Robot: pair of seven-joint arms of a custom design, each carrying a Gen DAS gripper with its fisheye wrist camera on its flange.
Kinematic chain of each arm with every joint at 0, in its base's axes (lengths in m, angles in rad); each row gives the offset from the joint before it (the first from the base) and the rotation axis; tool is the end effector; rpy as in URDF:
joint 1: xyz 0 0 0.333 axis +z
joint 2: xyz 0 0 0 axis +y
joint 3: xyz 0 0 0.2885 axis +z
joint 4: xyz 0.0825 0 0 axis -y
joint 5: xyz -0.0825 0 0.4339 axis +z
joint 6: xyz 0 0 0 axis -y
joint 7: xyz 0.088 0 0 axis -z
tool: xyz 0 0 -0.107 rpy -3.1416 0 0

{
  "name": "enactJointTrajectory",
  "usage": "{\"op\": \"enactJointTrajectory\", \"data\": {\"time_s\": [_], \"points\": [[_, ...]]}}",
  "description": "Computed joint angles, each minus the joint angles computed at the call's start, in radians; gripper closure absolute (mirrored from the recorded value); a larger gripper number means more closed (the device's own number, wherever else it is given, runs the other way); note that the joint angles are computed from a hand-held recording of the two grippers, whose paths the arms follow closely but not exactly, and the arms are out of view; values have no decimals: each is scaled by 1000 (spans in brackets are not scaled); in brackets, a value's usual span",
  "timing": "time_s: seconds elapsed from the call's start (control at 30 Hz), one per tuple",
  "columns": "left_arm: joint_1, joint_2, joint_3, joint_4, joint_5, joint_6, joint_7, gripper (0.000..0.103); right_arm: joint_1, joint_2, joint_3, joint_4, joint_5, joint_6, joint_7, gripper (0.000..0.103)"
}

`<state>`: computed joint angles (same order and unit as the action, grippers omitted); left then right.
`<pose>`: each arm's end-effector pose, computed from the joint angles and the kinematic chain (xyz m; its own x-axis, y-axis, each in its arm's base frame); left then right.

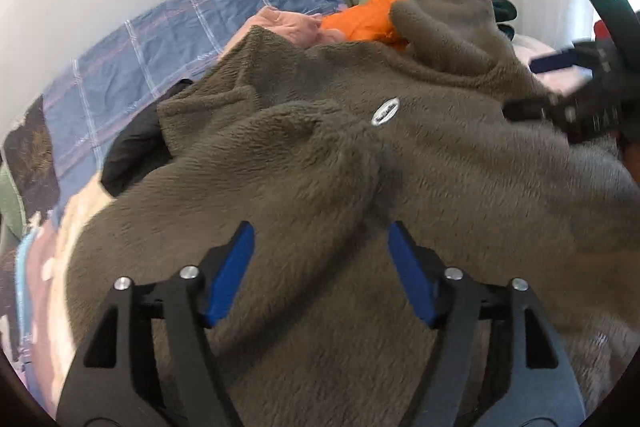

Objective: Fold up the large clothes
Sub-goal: 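Fold the held sleeve across the jacket front with the left tool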

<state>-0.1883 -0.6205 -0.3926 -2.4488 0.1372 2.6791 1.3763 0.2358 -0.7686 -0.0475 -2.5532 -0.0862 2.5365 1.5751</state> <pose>0.3973 -0.2873 0.5558 -0.3965 -0.8934 -0.2112 -0.5459 0.4144 -0.7282 0.4303 0.0810 0.5679 0.2149 -0.9754 0.0483 -0.7066 -0.1894 -0.6818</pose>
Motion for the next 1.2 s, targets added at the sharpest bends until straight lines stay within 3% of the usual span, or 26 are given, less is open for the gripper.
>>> {"op": "enactJointTrajectory", "data": {"time_s": [0.1, 0.13, 0.2, 0.33, 0.47, 0.5, 0.53, 0.6, 0.73, 0.83, 0.9, 1.0, 1.03, 1.13, 1.2], "points": [[35, -94, -12, -52, 11, -32, -72, 28, 103, 52, -74, 48, 104, 0, -97, 1], [34, -134, -3, -80, 6, -43, -86, 27, 163, 90, -120, 86, 172, -22, -157, 1], [52, -208, 3, -125, 0, -80, -127, 27, 218, 155, -159, 154, 280, -77, -226, 1], [83, -357, 5, -211, 3, -191, -198, 23, 286, 345, -208, 332, 498, -196, -285, 2], [113, -457, 15, -277, 17, -286, -247, 18, 275, 527, -184, 497, 576, -327, -263, 4], [115, -470, 21, -287, 18, -309, -252, 17, 265, 556, -162, 519, 553, -334, -248, 24], [121, -473, 27, -295, 19, -325, -254, 17, 252, 579, -133, 538, 501, -333, -217, 61], [141, -459, 21, -297, 35, -347, -262, 17, 231, 558, -84, 521, 452, -267, -185, 68], [156, -447, 16, -291, 58, -354, -291, 15, 181, 389, -18, 424, 462, -82, -232, 70], [154, -447, 1, -282, 87, -354, -293, 15, 66, 299, 47, 367, 292, -16, -102, 69], [127, -451, 16, -285, 86, -342, -275, 15, 31, 298, 49, 350, 211, -30, -65, 64], [111, -470, 7, -281, 87, -357, -271, 16, -9, 337, 53, 341, 133, -112, 18, 46], [105, -471, 9, -277, 84, -357, -268, 16, -20, 348, 61, 342, 106, -138, 56, 46], [80, -501, 16, -269, 71, -350, -258, 27, 8, 295, 7, 281, 186, -93, 31, 46], [72, -516, 20, -261, 64, -331, -252, 47, 44, 248, -14, 252, 225, -55, -21, 46]]}}
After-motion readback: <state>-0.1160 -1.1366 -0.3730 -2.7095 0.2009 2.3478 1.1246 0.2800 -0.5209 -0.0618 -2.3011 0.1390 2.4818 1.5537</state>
